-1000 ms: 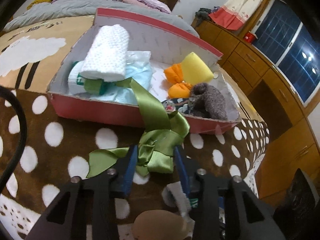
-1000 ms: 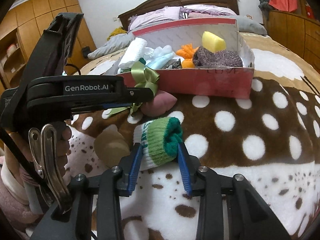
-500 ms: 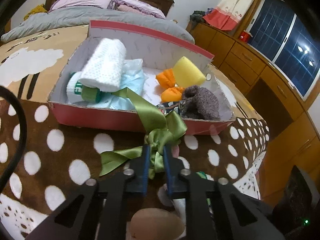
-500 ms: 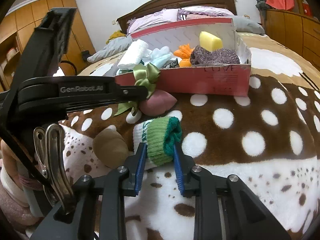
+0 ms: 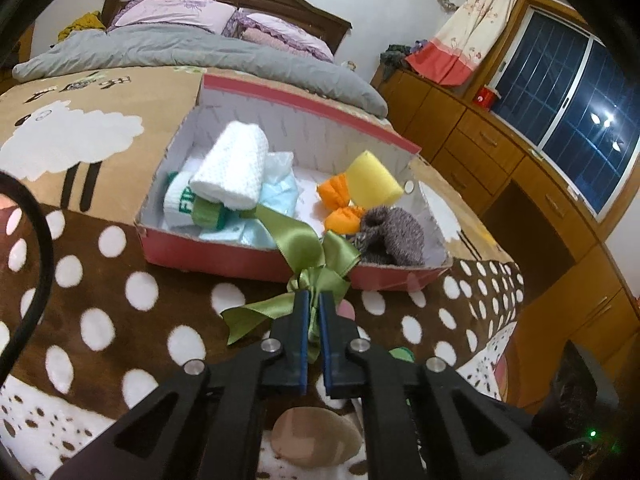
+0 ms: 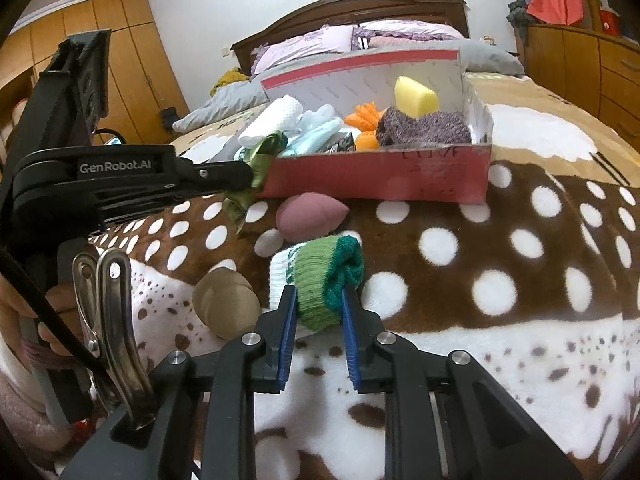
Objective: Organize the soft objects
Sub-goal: 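Grasp the green-white sock with the right tool while the left tool carries the ribbon to the box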
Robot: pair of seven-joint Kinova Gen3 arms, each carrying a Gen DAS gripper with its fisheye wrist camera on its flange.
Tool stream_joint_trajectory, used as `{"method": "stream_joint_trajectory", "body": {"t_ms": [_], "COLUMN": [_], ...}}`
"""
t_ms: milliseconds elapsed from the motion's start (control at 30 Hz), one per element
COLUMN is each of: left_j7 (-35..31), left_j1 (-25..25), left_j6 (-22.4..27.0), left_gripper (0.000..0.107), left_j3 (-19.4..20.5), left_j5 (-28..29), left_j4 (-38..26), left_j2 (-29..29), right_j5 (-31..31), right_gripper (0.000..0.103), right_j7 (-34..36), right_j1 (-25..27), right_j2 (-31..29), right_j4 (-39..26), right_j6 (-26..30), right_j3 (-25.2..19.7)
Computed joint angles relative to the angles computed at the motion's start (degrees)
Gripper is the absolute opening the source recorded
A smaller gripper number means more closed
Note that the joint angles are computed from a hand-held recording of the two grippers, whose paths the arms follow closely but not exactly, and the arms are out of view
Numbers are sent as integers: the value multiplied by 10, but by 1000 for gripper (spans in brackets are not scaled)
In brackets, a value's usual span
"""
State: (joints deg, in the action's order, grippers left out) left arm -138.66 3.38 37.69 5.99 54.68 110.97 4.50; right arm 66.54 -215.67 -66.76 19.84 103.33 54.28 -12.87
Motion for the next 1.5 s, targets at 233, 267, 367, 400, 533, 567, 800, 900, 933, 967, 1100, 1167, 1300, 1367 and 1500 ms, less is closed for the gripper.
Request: {"method": "stream_joint_trajectory", "body": {"t_ms": [233, 267, 367, 400, 533, 567, 800, 900, 933, 967, 1100, 1167, 1300, 1367, 1500], "left_j7": [-9, -10, -5, 1, 23, 28, 73, 115, 123, 136, 181, 205, 248, 251, 257], "left_j1": [1, 2, 8, 10, 15, 16, 29, 41, 42, 44, 50, 50, 47, 36, 28], "left_j6": [-9, -13, -25, -29, -44, -47, -81, -97, -101, -106, -128, -134, -132, -130, -136], "left_gripper": [5, 5, 5, 5, 5, 5, 5, 5, 5, 5, 5, 5, 5, 5, 5], "left_j3": [0, 0, 3, 4, 11, 13, 33, 38, 41, 43, 49, 52, 56, 67, 77], "left_j5": [14, 15, 10, 5, -15, -20, -80, -128, -138, -152, -200, -221, -256, -258, -268], "left_j4": [-11, -14, -28, -36, -59, -66, -94, -103, -106, -108, -113, -117, -131, -135, -139], "left_j2": [-4, -5, -3, 1, 13, 17, 43, 56, 60, 65, 82, 92, 115, 124, 135], "right_j5": [5, 5, -2, -2, -4, -4, 3, 3, 4, 5, 10, 12, 10, 7, 7], "right_gripper": [22, 22, 22, 22, 22, 22, 22, 22, 22, 22, 22, 22, 22, 22, 22], "right_j7": [-5, -5, 10, 11, 22, 25, 60, 78, 86, 93, 118, 132, 154, 171, 191], "right_j1": [-2, -2, 2, 2, 1, 1, 15, 23, 26, 28, 39, 47, 69, 79, 97], "right_j2": [-9, -11, -13, -14, -21, -23, -32, -33, -33, -33, -33, -31, -28, -24, -16], "right_j4": [3, 3, -4, -5, -8, -10, -22, -29, -32, -35, -47, -54, -62, -70, -79], "right_j6": [14, 16, 23, 25, 43, 48, 71, 71, 73, 74, 77, 73, 47, 36, 1], "right_j3": [-4, -5, -7, -8, -10, -10, -12, -11, -11, -10, -5, -1, 8, 13, 26]}}
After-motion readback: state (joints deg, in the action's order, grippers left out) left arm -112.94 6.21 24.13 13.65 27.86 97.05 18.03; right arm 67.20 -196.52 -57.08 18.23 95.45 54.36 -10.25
